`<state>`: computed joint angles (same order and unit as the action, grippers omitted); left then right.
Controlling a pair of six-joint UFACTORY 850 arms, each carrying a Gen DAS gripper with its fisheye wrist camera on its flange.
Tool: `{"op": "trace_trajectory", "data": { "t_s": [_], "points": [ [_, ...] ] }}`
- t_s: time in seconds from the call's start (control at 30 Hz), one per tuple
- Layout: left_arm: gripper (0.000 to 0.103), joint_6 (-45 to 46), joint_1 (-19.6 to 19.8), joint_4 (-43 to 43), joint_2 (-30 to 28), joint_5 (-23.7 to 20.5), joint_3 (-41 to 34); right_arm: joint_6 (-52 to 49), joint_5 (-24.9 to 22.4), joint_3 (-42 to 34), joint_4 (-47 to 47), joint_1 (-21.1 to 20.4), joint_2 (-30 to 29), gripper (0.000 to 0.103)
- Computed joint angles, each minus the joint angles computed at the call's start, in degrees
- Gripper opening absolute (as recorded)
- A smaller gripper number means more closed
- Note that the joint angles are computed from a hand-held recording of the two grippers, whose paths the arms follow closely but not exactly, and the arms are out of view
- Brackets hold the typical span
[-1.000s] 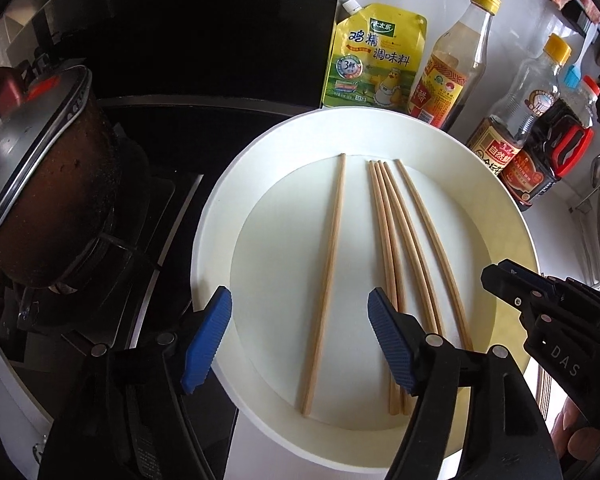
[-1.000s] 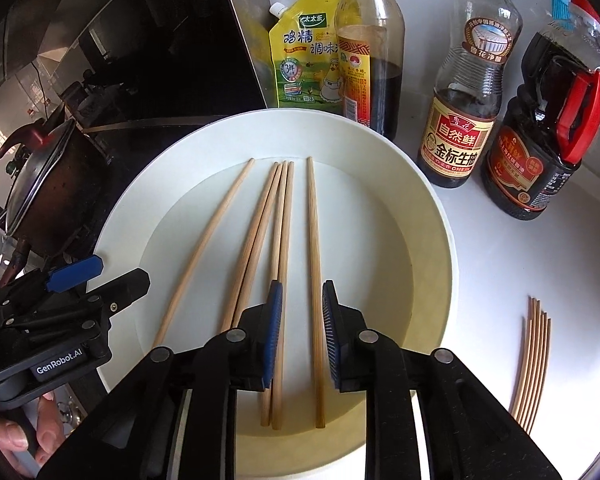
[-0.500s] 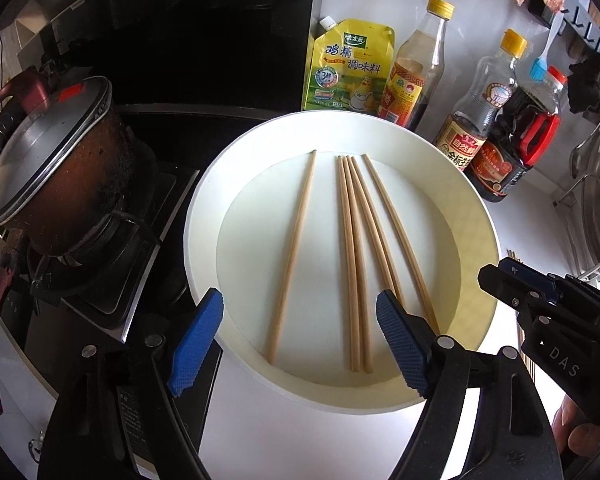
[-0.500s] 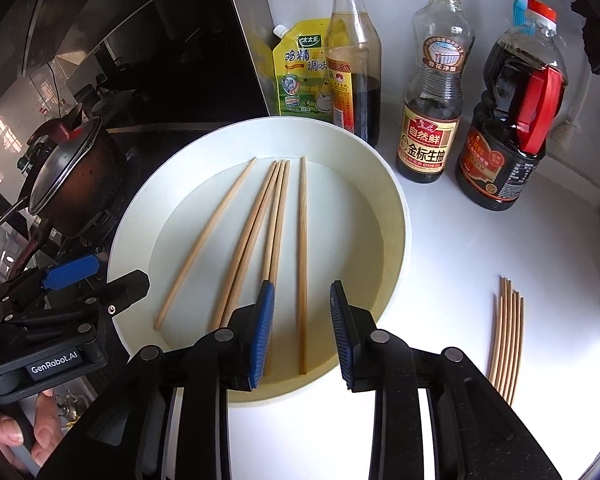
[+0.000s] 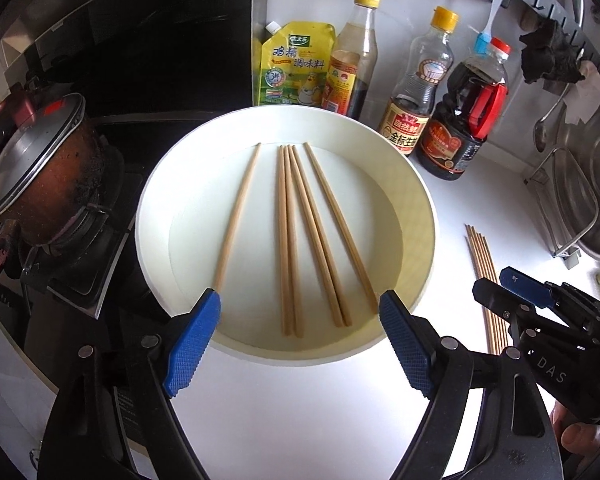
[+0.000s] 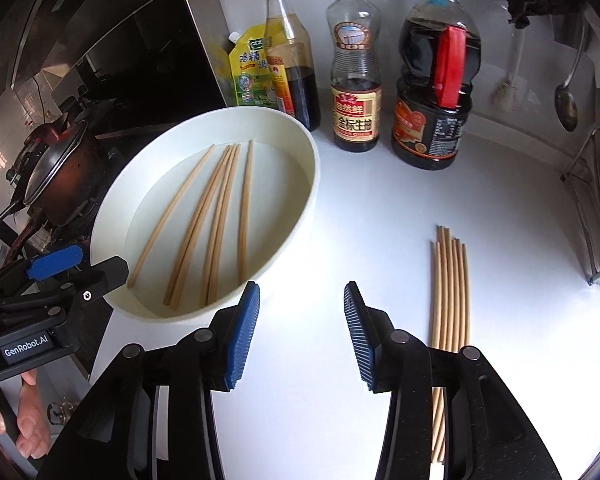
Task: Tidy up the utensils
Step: 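Move both open grippers back to the chopstick row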
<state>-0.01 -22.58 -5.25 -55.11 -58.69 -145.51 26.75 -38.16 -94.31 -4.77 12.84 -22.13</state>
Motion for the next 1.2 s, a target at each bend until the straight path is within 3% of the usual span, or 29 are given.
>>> {"op": "trace_trajectory", "data": {
  "t_s": [0.53,0.97,1.2],
  "points": [
    [0.080,7.00,-4.91,-5.46,5.89,4.17,11.42,9.38,5.77,18.90,-9.09,-3.88,13.36,0.053],
    [0.087,6.45,-8.17,-7.36,7.36,7.45,17.57,11.05,4.45,24.55,-11.97,-7.27,14.55,0.056],
    [0.087,4.58,-9.99,-4.61,7.42,9.46,19.45,8.81,6.35,26.08,-10.61,-8.93,13.42,0.056]
  ]
}}
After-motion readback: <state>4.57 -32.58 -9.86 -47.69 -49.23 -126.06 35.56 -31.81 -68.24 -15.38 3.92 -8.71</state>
